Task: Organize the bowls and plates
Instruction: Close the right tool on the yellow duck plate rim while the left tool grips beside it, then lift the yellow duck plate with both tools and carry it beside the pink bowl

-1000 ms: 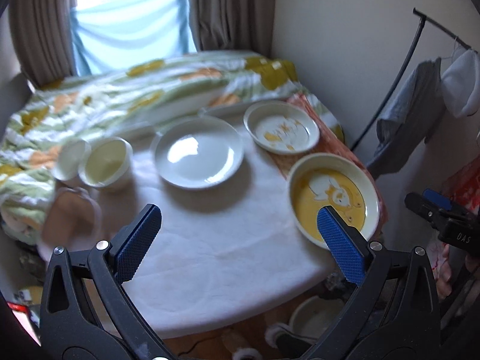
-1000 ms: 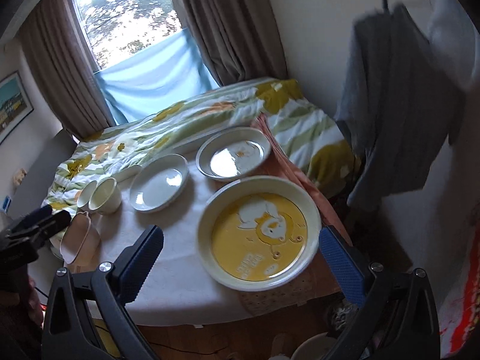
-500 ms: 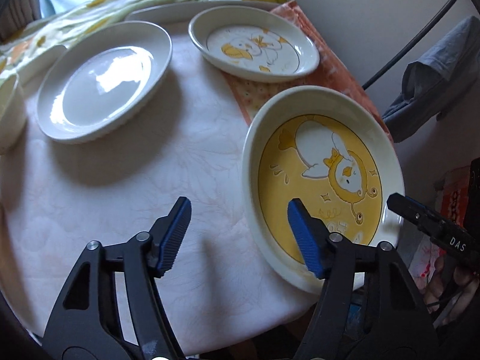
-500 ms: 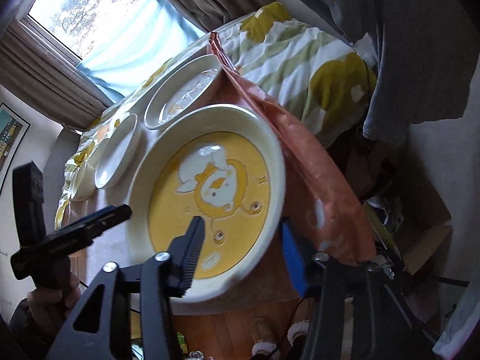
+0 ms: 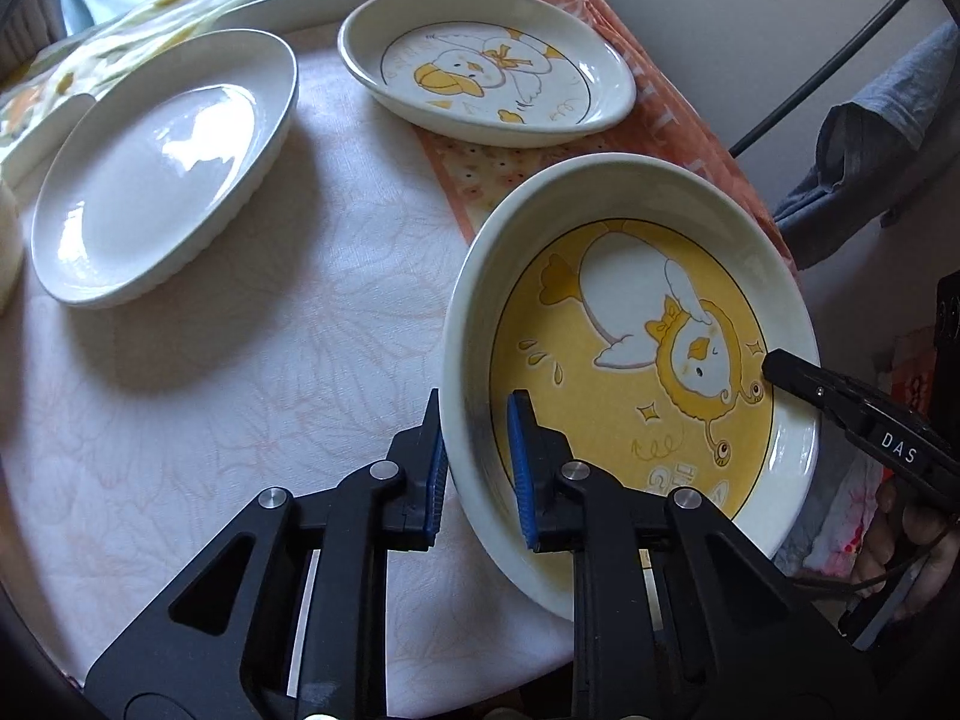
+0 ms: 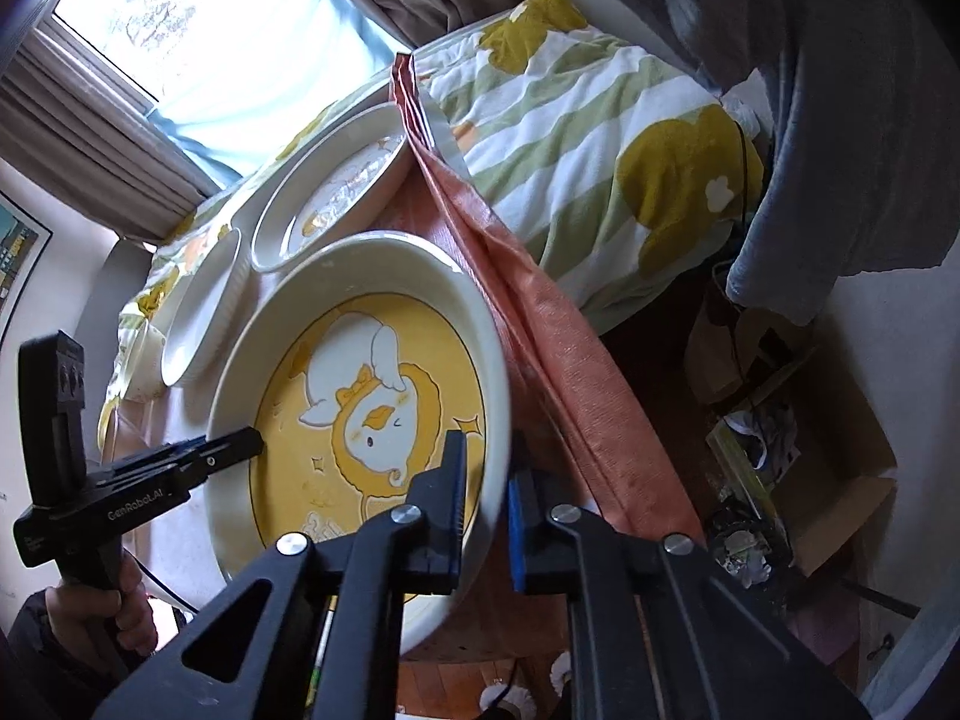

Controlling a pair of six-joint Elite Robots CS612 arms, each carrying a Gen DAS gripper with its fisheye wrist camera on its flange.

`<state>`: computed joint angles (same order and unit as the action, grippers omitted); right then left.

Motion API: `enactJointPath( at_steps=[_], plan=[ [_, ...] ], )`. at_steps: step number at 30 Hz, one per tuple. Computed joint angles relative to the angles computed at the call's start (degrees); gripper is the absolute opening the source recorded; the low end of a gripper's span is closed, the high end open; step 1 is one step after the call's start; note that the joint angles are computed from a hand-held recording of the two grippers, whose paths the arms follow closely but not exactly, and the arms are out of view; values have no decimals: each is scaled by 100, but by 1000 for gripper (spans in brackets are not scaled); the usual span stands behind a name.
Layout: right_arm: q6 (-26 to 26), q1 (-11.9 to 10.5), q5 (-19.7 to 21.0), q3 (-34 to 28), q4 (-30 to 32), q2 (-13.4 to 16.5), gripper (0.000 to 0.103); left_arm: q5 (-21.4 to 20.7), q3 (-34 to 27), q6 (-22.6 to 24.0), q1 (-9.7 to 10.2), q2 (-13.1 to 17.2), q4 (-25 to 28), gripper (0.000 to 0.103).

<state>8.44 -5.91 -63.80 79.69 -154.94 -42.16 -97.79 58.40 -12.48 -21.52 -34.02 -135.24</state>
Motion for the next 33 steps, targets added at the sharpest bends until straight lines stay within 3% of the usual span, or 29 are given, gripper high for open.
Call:
enactJointPath(
  at_steps=[9,19,27,33],
  plan=[
    [-516,76,-369,-68,199,-42,11,175,138,109,-29,-77,-142,17],
    [-917,119,-339,-144,64,-87,12,370,689,-179,-12,-426,-695,17],
    [-1306,325,-130,-298,93,-170,12,639,1403,-542,173,-953,-1284,17],
    [-1413,617,60,-417,194,-186,12,844,1966,-560,419,-1343,-1608,17]
  ],
)
